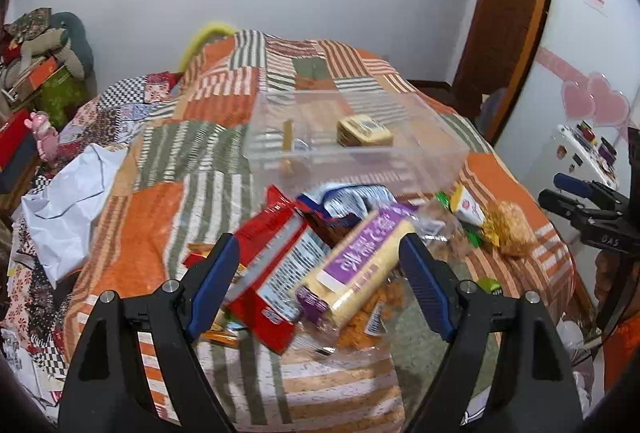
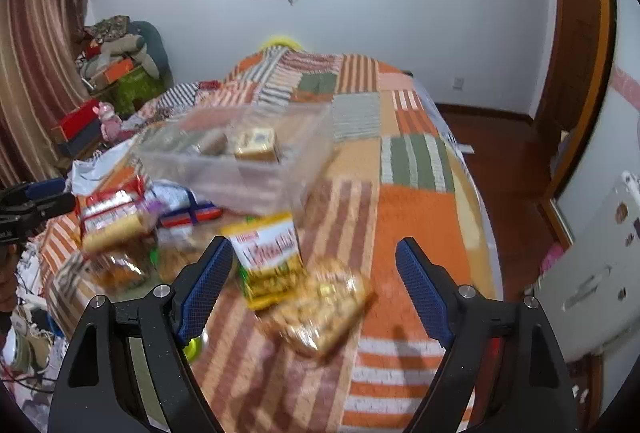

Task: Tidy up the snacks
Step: 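Open and withdraw both grippers from the box toward the remaining snacks, then grasp the purple-labelled cream roll with left gripper while right grasps the cookie bag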

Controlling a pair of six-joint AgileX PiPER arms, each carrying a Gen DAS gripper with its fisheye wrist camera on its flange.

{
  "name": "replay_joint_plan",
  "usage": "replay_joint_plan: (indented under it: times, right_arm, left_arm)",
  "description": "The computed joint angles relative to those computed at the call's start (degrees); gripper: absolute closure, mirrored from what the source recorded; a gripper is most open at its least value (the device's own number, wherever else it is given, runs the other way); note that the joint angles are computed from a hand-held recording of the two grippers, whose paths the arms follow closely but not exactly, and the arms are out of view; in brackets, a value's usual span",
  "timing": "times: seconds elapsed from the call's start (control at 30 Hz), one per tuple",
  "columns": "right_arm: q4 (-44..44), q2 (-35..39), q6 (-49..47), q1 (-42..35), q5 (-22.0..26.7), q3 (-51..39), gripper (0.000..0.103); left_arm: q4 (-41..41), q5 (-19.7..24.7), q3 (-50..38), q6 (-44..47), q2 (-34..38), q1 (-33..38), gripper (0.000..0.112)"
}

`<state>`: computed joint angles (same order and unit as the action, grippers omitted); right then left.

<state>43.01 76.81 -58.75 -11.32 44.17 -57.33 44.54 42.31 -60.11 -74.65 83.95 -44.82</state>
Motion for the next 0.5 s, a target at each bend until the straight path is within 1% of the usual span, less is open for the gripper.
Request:
replay_joint_plan:
  times: [0.1, 0.2, 0.37, 0.43, 0.5]
  right_arm:
    - [-1.82, -0.48, 0.49, 0.41, -2.98, 2.82, 0.022]
    - [-2.62, -0.29, 0.14, 0.25, -3.9, 4.11, 0.022]
    - [-2.12, 1.98, -0.51, -0.09, -3.69, 4.87, 0.022]
    - [-2.35, 2.86, -0.19, 0.34, -4.22, 5.01, 0.022]
    - [-1.83, 3.61, -0.27, 0.19, -3.62, 4.73, 0.022]
  left_arm:
    - [2.27, -0.35, 0.16, -1.79, 1.45, -1.04, 0.031]
    - [2.68, -1.82, 0.04, -1.8, 3.06, -1.01, 0.033]
    - [-2.09, -6.47, -0.43, 2.36, 5.62, 1.72, 0.038]
    - [-3.7, -7.42, -0.88, 4.3, 6.98, 2.55, 0.041]
    - [-5.49, -8.27, -1.36, 6.66, 8.17, 3.45, 0.042]
